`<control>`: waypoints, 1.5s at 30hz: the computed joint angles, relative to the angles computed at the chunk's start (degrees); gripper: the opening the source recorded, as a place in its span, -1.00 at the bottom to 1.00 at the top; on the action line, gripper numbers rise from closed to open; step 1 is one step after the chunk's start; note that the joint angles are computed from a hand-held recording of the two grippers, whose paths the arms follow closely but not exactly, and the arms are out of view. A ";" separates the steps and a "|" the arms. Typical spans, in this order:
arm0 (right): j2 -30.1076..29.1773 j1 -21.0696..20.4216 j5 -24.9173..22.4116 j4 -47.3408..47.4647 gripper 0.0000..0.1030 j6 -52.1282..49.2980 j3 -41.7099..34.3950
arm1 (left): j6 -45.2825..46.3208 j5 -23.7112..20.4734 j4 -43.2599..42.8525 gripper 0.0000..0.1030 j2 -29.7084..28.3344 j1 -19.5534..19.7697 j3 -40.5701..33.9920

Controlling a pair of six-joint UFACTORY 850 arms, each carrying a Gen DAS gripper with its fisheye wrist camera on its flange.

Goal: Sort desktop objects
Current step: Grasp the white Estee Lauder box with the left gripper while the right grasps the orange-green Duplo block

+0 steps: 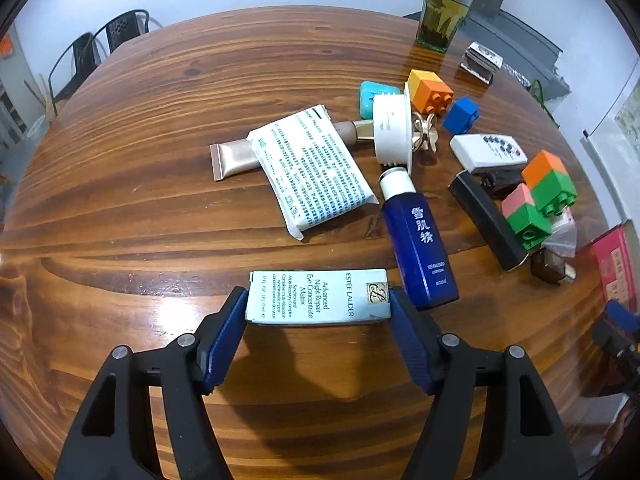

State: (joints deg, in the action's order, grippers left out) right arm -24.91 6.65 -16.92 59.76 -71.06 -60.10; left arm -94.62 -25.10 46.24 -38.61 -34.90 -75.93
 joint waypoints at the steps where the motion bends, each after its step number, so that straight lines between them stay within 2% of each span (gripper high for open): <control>1: -0.17 0.14 -0.01 0.35 0.53 -0.35 -0.33 | -0.57 -0.45 0.86 0.34 -0.06 -0.17 0.00; 15: -4.93 3.34 -1.49 12.35 0.53 -9.80 -9.73 | -5.62 -1.20 3.97 0.33 2.63 -1.19 2.09; 23: -10.02 5.78 -2.03 3.87 0.19 -1.26 -16.06 | -5.15 -0.68 3.01 0.33 3.28 -2.10 2.27; 26: -11.50 6.14 -2.43 -0.56 -0.02 3.28 -17.71 | -4.67 -0.59 2.35 0.33 3.28 -2.37 2.21; 27: -11.81 6.15 -2.86 -1.69 -0.22 4.49 -18.08 | -4.64 -0.63 2.27 0.33 3.33 -2.46 2.23; 28: -11.89 6.08 -3.37 -2.08 -0.30 4.92 -18.19 | -4.59 -0.73 2.17 0.33 3.42 -2.59 2.23; 36: -8.01 4.43 -4.90 5.26 -0.31 -3.90 -13.79 | -3.46 -1.84 1.71 0.33 3.55 -3.61 1.00; 45: -1.68 -0.59 -6.78 9.72 -0.31 -9.23 -6.71 | 1.34 -3.43 -0.79 0.33 1.67 -6.13 -3.97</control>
State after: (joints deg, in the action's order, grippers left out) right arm -26.59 6.07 -23.70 69.48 -80.29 -66.81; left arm -93.28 -28.54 45.45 -36.94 -41.03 -79.90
